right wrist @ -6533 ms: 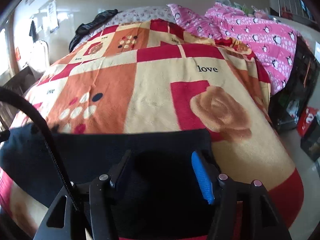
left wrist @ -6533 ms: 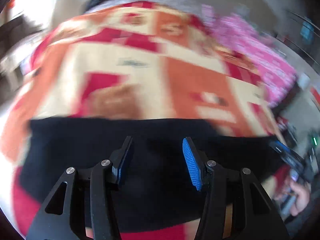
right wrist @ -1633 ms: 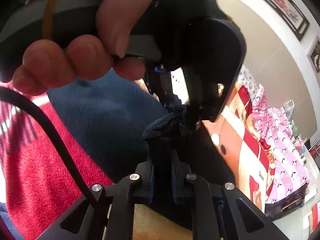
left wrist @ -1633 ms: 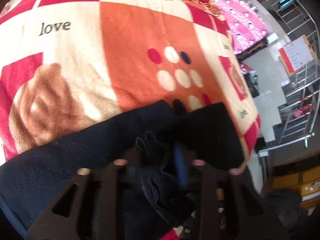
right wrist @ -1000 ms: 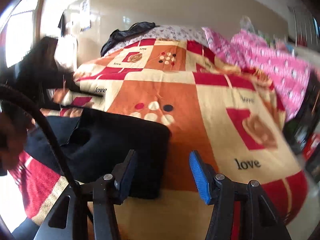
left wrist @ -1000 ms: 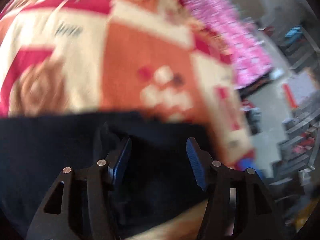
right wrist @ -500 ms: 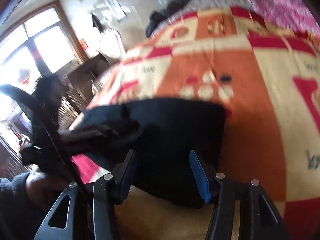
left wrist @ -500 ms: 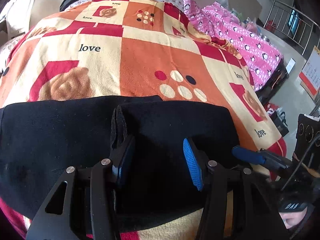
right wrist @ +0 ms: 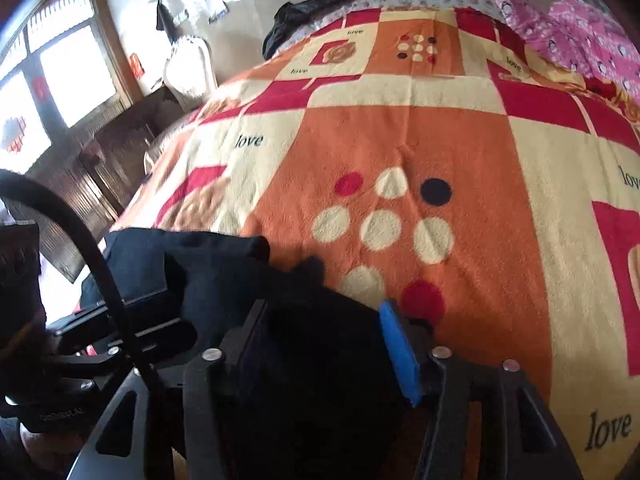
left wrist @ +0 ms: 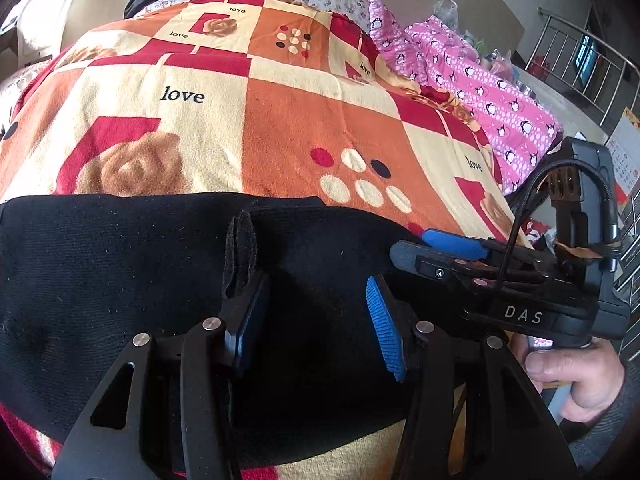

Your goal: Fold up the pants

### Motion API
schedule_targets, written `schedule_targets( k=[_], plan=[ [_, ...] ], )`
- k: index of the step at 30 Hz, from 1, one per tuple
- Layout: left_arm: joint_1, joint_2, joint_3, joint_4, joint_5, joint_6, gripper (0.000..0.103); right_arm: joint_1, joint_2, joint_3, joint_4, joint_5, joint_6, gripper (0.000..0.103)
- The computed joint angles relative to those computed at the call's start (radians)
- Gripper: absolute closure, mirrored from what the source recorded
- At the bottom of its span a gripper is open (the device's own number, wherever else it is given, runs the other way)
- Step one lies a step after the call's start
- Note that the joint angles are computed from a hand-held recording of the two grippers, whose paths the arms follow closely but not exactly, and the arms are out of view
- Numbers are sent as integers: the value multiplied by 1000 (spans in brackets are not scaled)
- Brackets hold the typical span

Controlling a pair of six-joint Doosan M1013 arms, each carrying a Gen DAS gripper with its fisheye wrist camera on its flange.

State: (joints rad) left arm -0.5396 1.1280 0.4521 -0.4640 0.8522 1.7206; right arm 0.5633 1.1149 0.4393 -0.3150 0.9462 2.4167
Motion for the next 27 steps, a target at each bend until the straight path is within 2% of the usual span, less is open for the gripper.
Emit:
schedule_targets(
  k=[2,3,5,6,7,10,11,13,15,16,17,18,19,20,21,22,23,25,27],
  plan=[
    [1,1,0,-7,0,1,53,6,14,-50,-14,64,18,46],
    [2,1,0,-11,0,2,53,14,-3,-23,-50,54,56,46],
    [3,1,0,-18,-1,3,53,35,-67,97,-137,-37,148,46],
    [3,1,1,-20,-2,4,53,47,-83,129,-178,-48,181,46],
    [3,0,3,-20,-3,5,53,59,-84,137,-200,-26,197,46],
    [2,0,3,-17,-2,4,53,77,-84,183,-205,-33,210,40],
    [2,0,2,-13,-1,3,53,89,-84,194,-281,-42,221,39],
    [3,8,-16,-13,16,-2,53,95,-67,166,-299,-5,208,38],
    [10,16,-38,-41,44,-4,53,88,-41,85,-231,72,163,38],
    [17,16,-42,-67,59,-3,52,91,-50,92,-249,71,187,38],
    [22,7,-29,-82,61,-9,53,98,-72,131,-307,37,240,38],
    [29,-12,2,-91,53,-22,52,104,-85,159,-355,15,283,36],
    [36,-36,42,-103,39,-29,52,105,-81,154,-351,17,280,26],
    [45,-64,92,-130,16,-20,52,100,-61,122,-294,47,231,16],
    [56,-104,165,-158,-21,-12,52,94,-23,68,-225,115,163,16],
    [61,-130,211,-155,-53,-22,52,92,-13,47,-209,131,149,8],
    [70,-171,284,-153,-97,-34,52,92,-25,67,-220,117,186,8],
    [87,-235,409,-193,-185,-25,52,78,-33,75,-141,110,216,11],
    [98,-297,531,-184,-303,-77,50,83,-45,89,-196,105,290,20]
  ],
)
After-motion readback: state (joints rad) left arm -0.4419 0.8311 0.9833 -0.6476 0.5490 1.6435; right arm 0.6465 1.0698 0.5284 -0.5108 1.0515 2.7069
